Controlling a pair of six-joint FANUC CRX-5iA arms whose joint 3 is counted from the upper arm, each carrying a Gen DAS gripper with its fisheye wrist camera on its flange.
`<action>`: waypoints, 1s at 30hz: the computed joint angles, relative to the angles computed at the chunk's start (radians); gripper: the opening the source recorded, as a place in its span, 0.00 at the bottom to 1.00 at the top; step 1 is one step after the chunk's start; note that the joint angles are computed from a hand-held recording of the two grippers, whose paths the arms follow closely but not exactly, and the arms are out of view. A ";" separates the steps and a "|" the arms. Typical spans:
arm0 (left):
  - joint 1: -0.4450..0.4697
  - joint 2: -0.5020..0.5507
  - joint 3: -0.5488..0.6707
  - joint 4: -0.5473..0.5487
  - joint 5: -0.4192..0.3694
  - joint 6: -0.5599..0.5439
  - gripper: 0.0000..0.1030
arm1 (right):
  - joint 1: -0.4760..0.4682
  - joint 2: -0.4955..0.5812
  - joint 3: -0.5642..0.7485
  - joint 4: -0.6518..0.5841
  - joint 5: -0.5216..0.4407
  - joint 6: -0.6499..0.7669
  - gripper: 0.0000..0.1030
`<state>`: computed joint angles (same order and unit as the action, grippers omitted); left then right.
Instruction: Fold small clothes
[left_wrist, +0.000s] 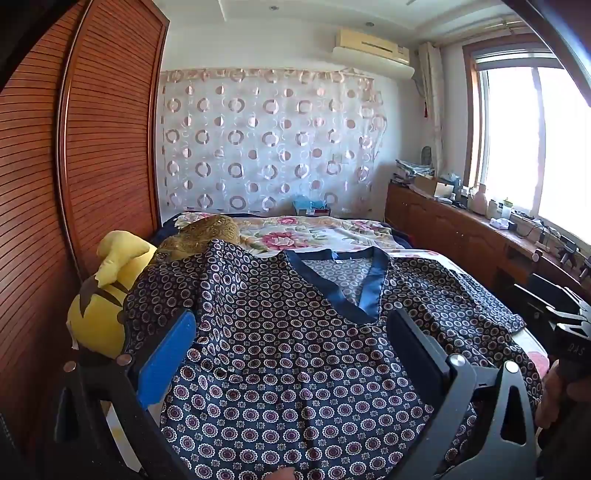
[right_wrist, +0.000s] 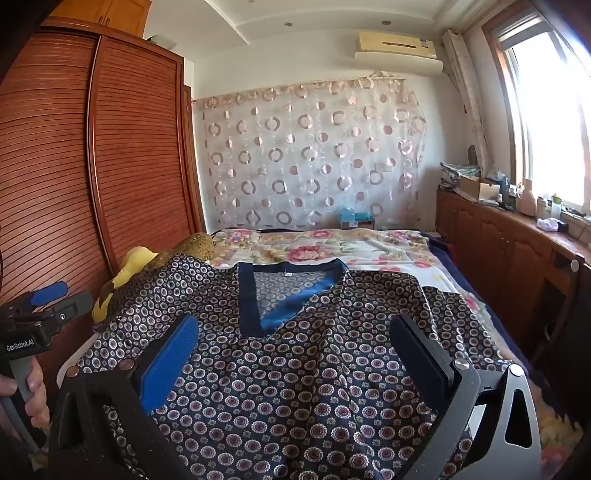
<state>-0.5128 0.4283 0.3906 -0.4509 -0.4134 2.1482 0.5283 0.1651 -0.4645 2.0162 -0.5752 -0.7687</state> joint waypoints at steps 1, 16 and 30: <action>0.001 -0.001 -0.002 0.002 0.002 -0.002 1.00 | 0.000 0.000 -0.001 -0.001 0.000 0.001 1.00; -0.007 0.001 0.007 -0.037 -0.017 0.013 1.00 | 0.002 -0.003 -0.003 -0.003 -0.001 0.001 1.00; -0.016 0.004 0.017 -0.056 -0.030 0.023 1.00 | 0.002 -0.002 -0.002 -0.002 0.003 -0.002 1.00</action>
